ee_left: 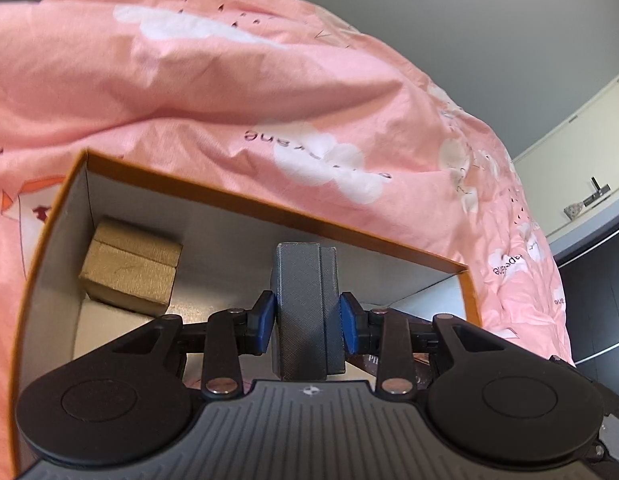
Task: Organize objects
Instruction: 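Lower the gray case into the box and open the left tool while the right tool lowers the card box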
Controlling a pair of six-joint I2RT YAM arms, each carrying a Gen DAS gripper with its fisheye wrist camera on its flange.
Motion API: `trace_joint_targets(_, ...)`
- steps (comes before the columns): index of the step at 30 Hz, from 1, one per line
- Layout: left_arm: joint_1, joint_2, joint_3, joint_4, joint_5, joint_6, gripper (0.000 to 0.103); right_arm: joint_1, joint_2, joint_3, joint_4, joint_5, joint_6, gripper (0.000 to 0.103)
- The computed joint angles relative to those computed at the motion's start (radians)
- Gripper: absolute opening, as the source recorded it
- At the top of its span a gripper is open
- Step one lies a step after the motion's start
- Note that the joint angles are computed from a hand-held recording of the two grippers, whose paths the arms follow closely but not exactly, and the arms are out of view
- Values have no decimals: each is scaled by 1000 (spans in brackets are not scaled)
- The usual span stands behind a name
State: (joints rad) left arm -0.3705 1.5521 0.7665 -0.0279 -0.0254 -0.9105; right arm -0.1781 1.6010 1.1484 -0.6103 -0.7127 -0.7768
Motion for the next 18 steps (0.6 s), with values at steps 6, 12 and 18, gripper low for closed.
trace_joint_targets(6,-19,49,35,-68,-40,-6,39,44,18,-37,92,58,9,58)
trace_joint_targets(12,-13,53,19,-52,-28,2,39,82,11,-85,179,134,21,58)
trace_joint_targets(18,-33,69,66,-143,-104,15,42,94,3,-98,189,158,17,58)
